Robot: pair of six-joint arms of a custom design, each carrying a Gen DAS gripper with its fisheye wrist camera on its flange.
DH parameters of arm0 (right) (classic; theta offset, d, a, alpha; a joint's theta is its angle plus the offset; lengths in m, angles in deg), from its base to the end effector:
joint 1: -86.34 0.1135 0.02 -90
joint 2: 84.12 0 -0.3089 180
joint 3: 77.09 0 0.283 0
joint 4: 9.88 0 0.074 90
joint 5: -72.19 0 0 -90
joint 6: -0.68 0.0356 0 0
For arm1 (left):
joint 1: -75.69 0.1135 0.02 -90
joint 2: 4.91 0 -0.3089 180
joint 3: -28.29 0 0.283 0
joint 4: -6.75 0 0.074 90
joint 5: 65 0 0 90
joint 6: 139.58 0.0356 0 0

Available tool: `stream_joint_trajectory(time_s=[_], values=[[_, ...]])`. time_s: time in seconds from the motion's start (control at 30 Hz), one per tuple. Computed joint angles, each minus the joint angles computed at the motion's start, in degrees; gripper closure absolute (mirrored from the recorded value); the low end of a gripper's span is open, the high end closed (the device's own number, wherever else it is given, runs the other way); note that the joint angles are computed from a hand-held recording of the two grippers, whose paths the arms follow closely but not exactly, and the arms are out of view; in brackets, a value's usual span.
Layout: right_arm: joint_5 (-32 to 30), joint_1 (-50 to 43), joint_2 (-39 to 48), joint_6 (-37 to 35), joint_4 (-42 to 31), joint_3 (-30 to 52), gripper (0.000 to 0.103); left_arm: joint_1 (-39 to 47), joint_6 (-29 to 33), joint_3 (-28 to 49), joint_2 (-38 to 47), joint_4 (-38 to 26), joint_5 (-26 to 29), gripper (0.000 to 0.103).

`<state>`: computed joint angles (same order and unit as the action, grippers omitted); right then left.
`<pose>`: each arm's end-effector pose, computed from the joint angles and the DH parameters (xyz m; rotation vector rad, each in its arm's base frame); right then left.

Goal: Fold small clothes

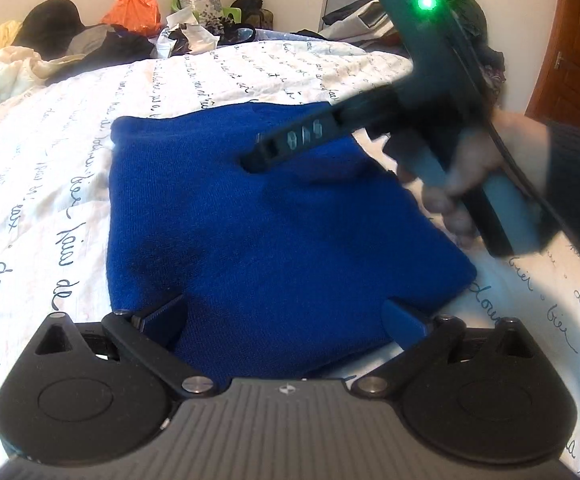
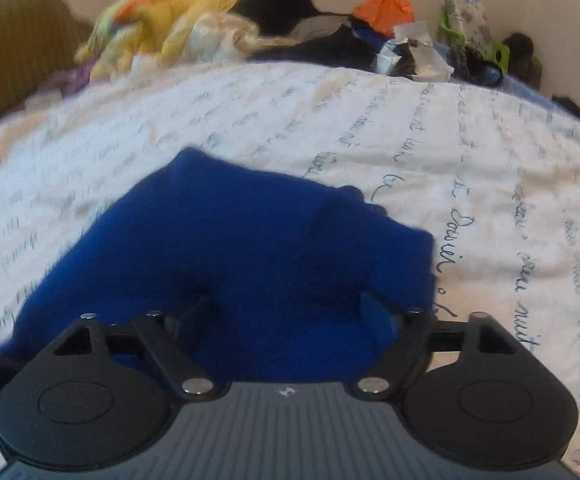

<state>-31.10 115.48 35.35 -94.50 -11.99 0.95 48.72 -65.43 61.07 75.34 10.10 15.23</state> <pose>0.4003 0.2326 0.1203 -0.8062 2.2123 0.4775 0.2142 -0.1022 0.1334 0.1420 2.3291 -0.1747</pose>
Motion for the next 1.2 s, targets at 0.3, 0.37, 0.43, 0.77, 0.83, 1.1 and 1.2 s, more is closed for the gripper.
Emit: stream_joint_trajectory(time_s=[0.3,0.37,0.43,0.77,0.83,1.1,1.2], values=[[-6.2,-1.8,-15.4,7.3,0.9,-12.9,0.019,2.3,-1.8,-6.0,-19.0,-8.4,-0.4,0.001],[-13.4,-5.9,-18.5,11.9,0.5,-16.6,0.019,5.7,-0.7,-7.1,-21.6,-11.6,1.8,0.002],[-16.3,-8.7,-18.5,15.2,-2.8,-17.5,0.019,11.7,-1.7,-7.0,-19.0,-12.3,7.8,0.007],[-21.8,-12.1,-11.0,20.9,-4.8,-13.7,0.019,28.7,-5.7,7.2,2.9,-6.3,28.1,0.008],[-22.0,-13.0,-7.4,23.7,-4.6,-8.9,0.019,29.6,-5.3,12.8,8.1,-7.2,26.9,0.008],[-20.1,-10.1,4.1,26.9,-2.8,4.8,0.067,26.6,1.1,22.5,18.6,-2.8,15.4,0.075],[-15.2,-7.6,2.0,19.7,-1.5,2.5,0.085,24.6,4.6,16.1,13.2,4.3,10.4,0.083]])
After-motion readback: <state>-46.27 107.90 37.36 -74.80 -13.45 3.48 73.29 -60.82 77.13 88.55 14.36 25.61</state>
